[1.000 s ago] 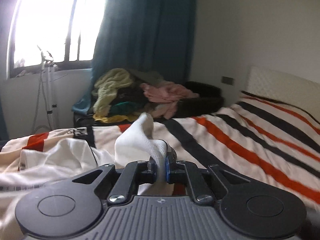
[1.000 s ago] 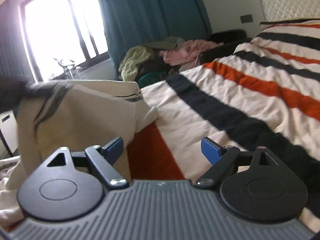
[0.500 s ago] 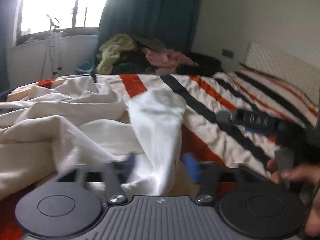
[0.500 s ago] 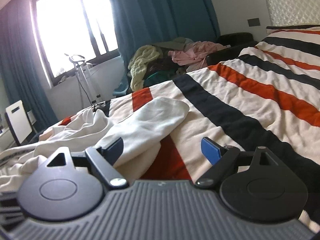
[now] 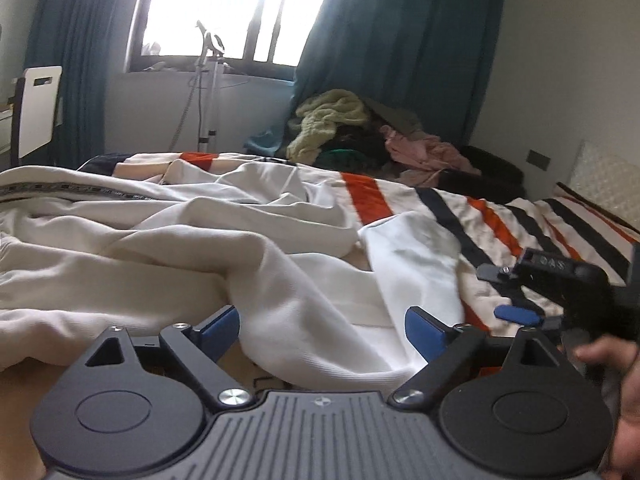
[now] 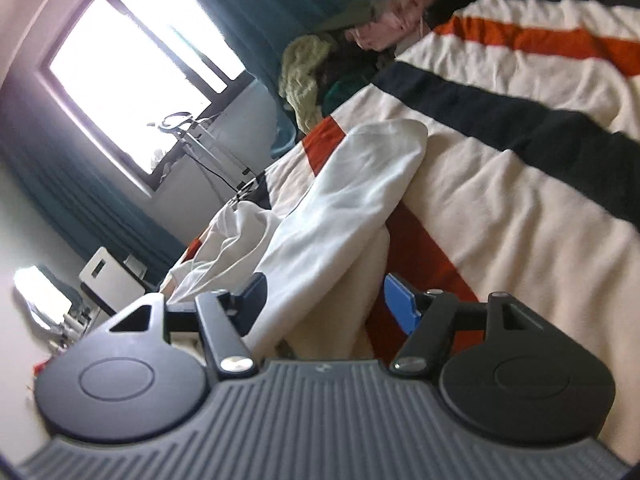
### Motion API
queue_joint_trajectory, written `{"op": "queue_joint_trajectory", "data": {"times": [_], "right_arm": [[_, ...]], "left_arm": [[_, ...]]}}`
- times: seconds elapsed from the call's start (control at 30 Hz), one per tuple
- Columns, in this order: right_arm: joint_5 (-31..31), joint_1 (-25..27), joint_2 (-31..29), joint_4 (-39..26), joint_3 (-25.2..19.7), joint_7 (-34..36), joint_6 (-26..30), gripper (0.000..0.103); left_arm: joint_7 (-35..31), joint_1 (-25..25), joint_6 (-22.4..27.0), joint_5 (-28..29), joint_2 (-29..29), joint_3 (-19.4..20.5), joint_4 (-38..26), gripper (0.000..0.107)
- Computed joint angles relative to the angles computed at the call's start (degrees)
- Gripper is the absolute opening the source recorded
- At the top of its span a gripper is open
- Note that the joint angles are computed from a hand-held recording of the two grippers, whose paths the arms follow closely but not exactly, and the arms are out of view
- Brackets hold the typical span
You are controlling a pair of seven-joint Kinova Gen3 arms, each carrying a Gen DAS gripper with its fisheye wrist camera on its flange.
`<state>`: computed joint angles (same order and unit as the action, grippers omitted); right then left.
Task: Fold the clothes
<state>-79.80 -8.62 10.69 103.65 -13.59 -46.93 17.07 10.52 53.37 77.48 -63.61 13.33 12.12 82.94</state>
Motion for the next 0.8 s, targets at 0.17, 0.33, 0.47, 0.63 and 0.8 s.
{"op": "queue_joint_trajectory", "data": {"times": [0.17, 0.33, 0.47, 0.63, 0.8], "right_arm": [[7.13, -0.83, 8.34, -8.37, 2.58, -11.65, 1.66, 0.067], [13.7, 8.94, 19.74, -16.87, -9.84, -17.32, -1.99, 0.038], [18.67, 13.5, 27.18, -22.95, -18.84, -17.19, -5.72, 0.036], [29.3, 16.58, 34.08, -28.67, -28.92, -20.6, -10.24, 0.007], [37.31, 24.49, 34.99, -26.28, -42.06, -24.57, -21.89, 0.006]], "left_arm": [[0.13, -0.12, -0.4, -0.26, 1.23, -0.66, -0.23, 0.091], [-1.33, -0.52, -1.99, 0.02, 2.42, -1.43, -0.03, 0.092], [-2.67, -1.59, -4.75, 1.27, 2.98, -2.2, 0.48, 0.092], [-2.3, -3.01, -8.19, 2.8, 3.41, -3.31, 1.45, 0.092], [-4.21, -2.47, -6.93, 1.94, 5.22, -4.28, -0.18, 0.092]]}}
